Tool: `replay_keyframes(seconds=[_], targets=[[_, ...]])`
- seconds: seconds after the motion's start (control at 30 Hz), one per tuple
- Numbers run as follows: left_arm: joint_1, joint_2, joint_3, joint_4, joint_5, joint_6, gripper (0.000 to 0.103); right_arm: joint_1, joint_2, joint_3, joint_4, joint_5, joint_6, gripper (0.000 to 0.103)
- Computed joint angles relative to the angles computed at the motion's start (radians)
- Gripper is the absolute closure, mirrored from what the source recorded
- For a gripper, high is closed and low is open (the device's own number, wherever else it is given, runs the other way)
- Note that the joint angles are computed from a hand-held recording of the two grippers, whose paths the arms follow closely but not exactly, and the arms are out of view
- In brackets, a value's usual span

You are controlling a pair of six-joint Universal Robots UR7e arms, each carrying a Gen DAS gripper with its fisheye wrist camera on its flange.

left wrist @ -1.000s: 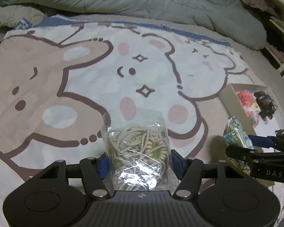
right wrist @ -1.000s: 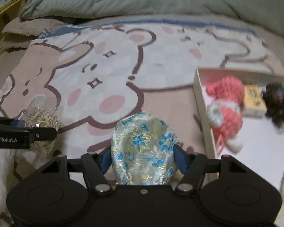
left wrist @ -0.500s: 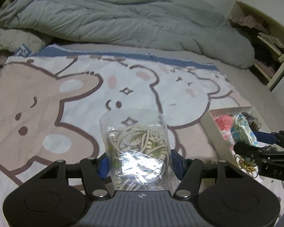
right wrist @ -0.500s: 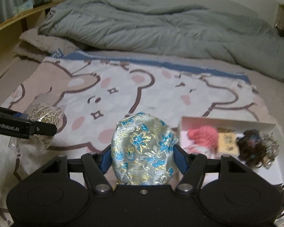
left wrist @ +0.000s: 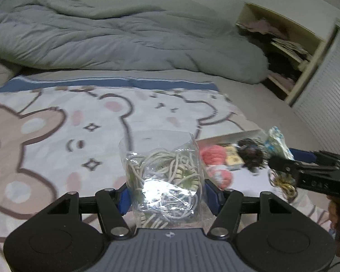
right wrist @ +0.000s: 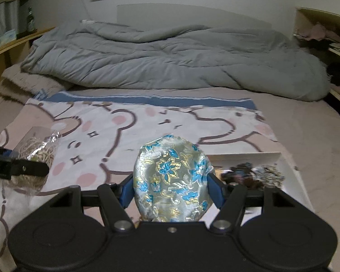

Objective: Organize objects
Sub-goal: 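Lift and carry the rubber-band bag and floral pouch over the white tray, then open both tools to drop the rubber-band bag and floral pouch into the tray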

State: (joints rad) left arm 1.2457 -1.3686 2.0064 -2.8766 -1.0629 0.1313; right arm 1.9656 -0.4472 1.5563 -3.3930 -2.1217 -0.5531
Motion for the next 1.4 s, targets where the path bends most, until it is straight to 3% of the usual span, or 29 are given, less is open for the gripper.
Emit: replay_keyframes(seconds=[0.27,0.53,0.9,1.17,1.3,1.4], targets=[[-0.035,0.084,-0.002,0.010,-0.079,0.054,0.039,-0.037,-0.024,0.022,-0.056,-0.030,-0.034,0.037],[-0.048,0.171,-0.031,0.056,-0.184,0.245,0.039,-0.079,-0.050,0.042,-0.078,-0.047,-0.049,0.037],[-0.022,0.279,-0.125,0.244,-0.322,0.459,0.039,-0.118,-0.076,0.057,-0.038,-0.013,-0.040,0.037],[-0.006,0.339,-0.162,0.252,-0.356,0.508,0.038,-0.120,-0.055,0.029,0.019,-0.006,-0.037,0.037],[-0.007,0.356,-0.161,0.222,-0.316,0.507,0.017,-0.121,-0.036,0.003,0.044,-0.019,-0.018,0.037],[-0.002,0.353,-0.173,0.237,-0.299,0.496,0.016,-0.120,-0.011,-0.024,0.030,-0.064,0.017,0.028]])
